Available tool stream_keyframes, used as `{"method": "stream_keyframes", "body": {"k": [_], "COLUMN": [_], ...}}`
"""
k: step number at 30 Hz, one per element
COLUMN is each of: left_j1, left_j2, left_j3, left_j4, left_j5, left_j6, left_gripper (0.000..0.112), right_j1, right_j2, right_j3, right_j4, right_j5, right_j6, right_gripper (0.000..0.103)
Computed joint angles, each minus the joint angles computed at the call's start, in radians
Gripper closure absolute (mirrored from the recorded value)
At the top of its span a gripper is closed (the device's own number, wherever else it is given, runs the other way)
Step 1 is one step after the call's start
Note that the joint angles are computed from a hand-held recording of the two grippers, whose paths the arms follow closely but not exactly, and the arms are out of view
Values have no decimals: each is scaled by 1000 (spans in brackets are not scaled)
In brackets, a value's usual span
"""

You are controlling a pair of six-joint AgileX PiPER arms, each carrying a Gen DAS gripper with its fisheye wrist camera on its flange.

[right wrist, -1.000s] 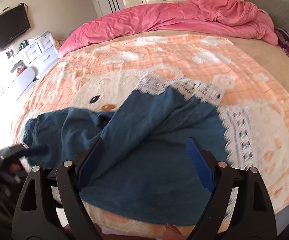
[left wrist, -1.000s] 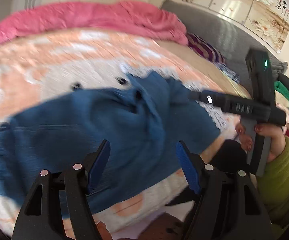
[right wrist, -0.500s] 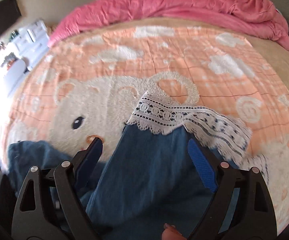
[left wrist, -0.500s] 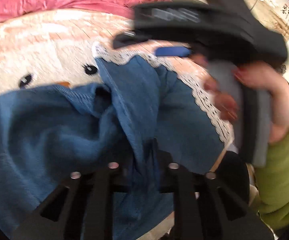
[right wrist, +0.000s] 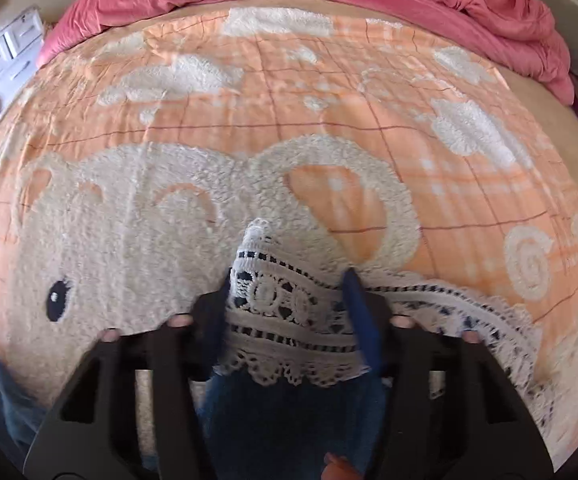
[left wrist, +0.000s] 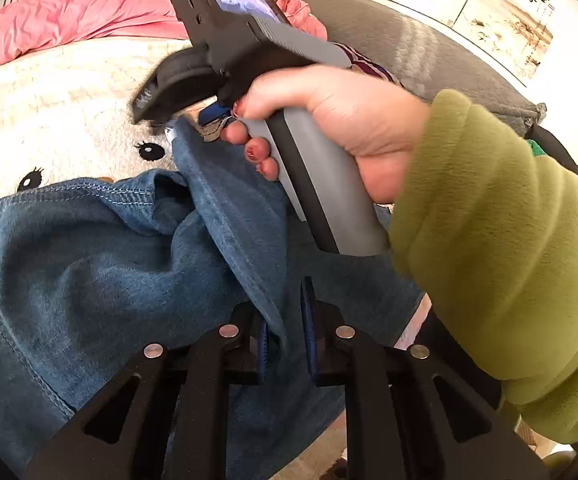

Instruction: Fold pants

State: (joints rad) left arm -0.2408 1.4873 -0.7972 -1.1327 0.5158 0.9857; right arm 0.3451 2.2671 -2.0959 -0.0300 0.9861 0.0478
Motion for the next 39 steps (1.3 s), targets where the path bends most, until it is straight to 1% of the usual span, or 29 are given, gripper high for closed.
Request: {"method": "stream_keyframes", "body": {"k": [2,3,6,7,8,10,12,14,15,17,19,20,22,25,28,30,32,35,37,38,39], "left_j1": [14,42,61,60,61,37,13,9,6,15,26,41,52,55,34,33,39,1,-13,-18,-24], "left_j2": [1,-7,-21,-30,-53,-58,-72,-84,-91,-120,-150,-136,-156,-181,-197,-192,-189,-199,-203,-205,-209], "left_j3": [-5,-3,5,17,48,52,62,67,69,76,83,64,68,76,94,101,106,122,128,130,133], "left_j4": [-8,-6,-19,-38,-62,-57,-48,-47,-42,-21,5,11,34,75,133,147,154,181,207,213,225], "left_j5": [23,47,49,42,32,-4,-37,-40,-43,-35,-30,-21,-8,17,-8,-10,6,-30,-46,-49,-51], "left_j6": [3,14,33,52,78,74,69,76,73,61,52,63,60,48,17,-1,-9,-30,-56,-63,-72], "left_gripper": [99,98,98,95,93,93,93,99,100,103,103,103,103,103,103,103,103,103,103,103,103], "right_j1": [-32,-51,-95,-119,-142,-202,-270,-323,-363,-423,-508,-534,-592,-667,-717,-743,-779,-809,-807,-805,-804], "right_j2": [-27,-72,-210,-269,-313,-401,-482,-534,-580,-645,-713,-737,-782,-807,-815,-824,-830,-832,-825,-825,-835], "right_j3": [25,72,218,274,313,389,465,523,585,684,807,855,952,1055,1124,1158,1171,1178,1174,1174,1182], "right_j4": [79,101,153,177,208,287,362,425,468,528,645,672,708,748,775,796,819,853,847,838,830], "right_j5": [-11,-30,-119,-149,-166,-192,-200,-199,-207,-207,-196,-195,-189,-157,-130,-117,-98,-81,-69,-66,-74], "right_j6": [-34,-29,-62,-76,-93,-141,-188,-222,-252,-286,-372,-401,-444,-510,-564,-594,-631,-666,-686,-696,-701], "right_gripper": [98,99,99,99,99,99,99,99,99,99,99,99,99,99,96,91,88,88,88,94,98]}}
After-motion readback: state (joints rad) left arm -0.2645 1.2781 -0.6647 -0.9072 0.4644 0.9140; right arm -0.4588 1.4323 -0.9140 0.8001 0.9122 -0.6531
